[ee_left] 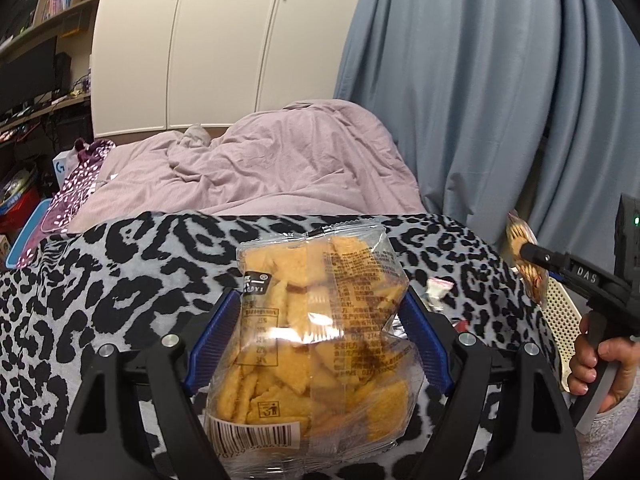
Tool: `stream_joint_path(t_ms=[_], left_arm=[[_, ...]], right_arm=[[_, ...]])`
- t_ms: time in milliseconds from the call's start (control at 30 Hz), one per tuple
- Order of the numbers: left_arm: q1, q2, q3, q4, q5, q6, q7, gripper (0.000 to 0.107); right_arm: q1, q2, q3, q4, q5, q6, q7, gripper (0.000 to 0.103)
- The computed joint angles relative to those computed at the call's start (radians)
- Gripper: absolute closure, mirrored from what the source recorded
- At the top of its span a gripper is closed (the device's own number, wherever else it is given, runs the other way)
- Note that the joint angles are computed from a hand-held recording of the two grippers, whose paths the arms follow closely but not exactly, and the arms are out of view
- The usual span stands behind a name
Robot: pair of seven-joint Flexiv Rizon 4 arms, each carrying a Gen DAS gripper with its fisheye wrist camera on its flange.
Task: Organize snacks
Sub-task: 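Carry the cookie bag into the basket and open the right gripper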
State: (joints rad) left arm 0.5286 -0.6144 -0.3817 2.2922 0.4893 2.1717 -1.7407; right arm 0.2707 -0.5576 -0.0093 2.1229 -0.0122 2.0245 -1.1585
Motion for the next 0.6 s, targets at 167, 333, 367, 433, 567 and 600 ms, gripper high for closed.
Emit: stream_joint_path(t_ms=[167,333,367,433,567,600], left_arm=[[-0.045,0.021,0.009,0.007,-0.010,0.002,0.005,0.027],[-0.099,0.034,0.015,0.003,-0.026,-0.009,0.017,0.027],[-0.110,0.036,0.016,0.002,-0.030,-0.012,0.020,0.027],[-0.129,0.037,0.017,-0.001,-0.039,-0.015,0.025,0.027],[-0.165,0.044,0.018,-0.007,-0.055,-0.022,0.035,0.027],[-0.173,0.047,0.018,-0.008,-0.059,-0.024,0.038,0.027]], right_arm=[[-0.014,0.009,-0.048,0.063,0.079,0.045,-0.006,0.047],[-0.085,0.000,-0.061,0.105,0.120,0.080,0.011,0.047],[-0.102,-0.003,-0.060,0.110,0.122,0.082,0.016,0.047],[-0.126,-0.009,-0.064,0.118,0.127,0.087,0.023,0.047],[-0.157,-0.022,-0.070,0.137,0.137,0.105,0.031,0.047],[-0.159,-0.027,-0.074,0.139,0.142,0.108,0.031,0.047]])
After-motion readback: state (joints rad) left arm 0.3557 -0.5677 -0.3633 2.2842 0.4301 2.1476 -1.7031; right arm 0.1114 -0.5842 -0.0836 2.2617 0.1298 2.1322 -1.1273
